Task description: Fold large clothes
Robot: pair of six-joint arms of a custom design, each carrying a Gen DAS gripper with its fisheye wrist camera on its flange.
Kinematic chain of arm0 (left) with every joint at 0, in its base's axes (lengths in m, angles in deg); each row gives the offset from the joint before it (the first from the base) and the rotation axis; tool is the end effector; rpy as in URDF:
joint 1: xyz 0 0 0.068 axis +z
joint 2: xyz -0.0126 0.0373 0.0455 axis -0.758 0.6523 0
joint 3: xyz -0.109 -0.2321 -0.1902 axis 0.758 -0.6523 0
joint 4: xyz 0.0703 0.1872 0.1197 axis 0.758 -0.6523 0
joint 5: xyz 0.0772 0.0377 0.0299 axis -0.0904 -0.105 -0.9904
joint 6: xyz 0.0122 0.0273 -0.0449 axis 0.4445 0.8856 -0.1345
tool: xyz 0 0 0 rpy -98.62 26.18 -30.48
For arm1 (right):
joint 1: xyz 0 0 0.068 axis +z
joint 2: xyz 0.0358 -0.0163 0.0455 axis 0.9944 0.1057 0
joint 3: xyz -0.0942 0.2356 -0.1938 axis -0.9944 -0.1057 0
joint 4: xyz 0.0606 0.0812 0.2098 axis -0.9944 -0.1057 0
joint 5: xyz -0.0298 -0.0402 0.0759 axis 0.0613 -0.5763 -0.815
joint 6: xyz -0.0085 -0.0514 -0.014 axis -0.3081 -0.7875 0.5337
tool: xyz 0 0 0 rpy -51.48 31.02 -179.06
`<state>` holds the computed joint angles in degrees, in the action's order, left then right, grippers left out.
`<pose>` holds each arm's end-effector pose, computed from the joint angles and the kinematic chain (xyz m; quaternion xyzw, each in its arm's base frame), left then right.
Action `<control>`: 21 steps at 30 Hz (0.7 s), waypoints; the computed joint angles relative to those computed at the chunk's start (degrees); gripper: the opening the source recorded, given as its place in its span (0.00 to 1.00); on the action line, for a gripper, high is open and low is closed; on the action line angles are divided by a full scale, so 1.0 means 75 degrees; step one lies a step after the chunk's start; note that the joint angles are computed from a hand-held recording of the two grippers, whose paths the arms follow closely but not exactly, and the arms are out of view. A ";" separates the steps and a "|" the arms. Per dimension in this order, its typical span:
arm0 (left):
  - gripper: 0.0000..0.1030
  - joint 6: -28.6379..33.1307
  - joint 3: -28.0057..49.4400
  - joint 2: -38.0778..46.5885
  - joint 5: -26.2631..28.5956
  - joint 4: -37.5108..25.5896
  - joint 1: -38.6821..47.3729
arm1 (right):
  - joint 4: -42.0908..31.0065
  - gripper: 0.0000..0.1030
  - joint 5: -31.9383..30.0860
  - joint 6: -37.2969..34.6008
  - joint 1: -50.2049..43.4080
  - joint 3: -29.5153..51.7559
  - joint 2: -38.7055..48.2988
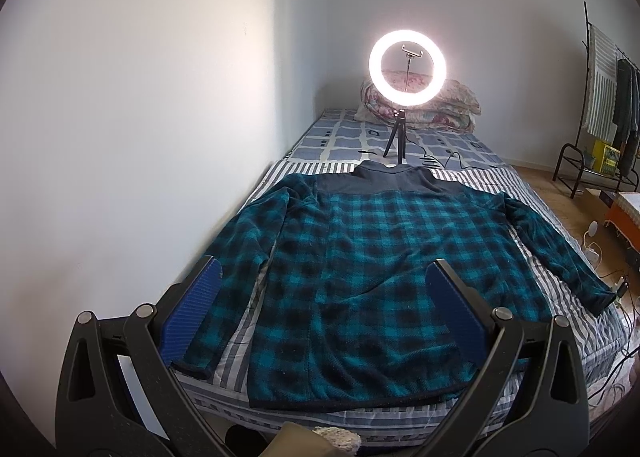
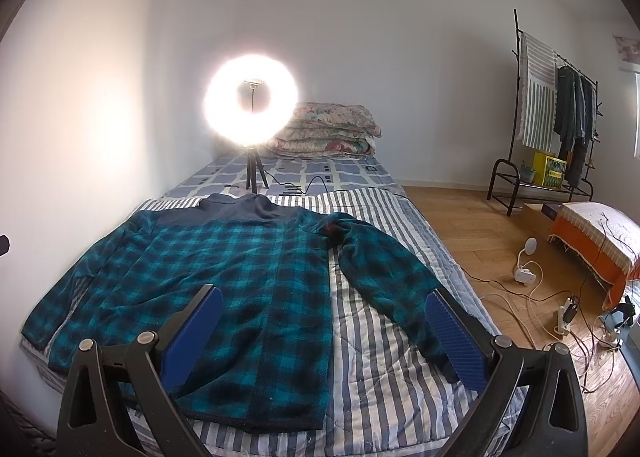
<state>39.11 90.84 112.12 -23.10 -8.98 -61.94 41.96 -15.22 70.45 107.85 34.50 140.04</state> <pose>0.2348 -0.0307 0.3940 -0.2396 0.8304 0.1310 0.4857 0.3686 0.1583 0.3827 -0.1250 0.8475 0.0610 0.5123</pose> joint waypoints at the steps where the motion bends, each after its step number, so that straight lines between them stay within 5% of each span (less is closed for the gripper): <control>1: 1.00 -0.0014 0.0012 0.0009 -0.0037 -0.0015 -0.0029 | 0.0001 1.00 0.0006 -0.0002 0.0001 0.0005 0.0003; 21: 1.00 0.0019 0.0096 0.0023 0.0006 -0.0061 -0.0006 | 0.0003 1.00 0.0001 -0.0039 0.0000 0.0007 -0.0013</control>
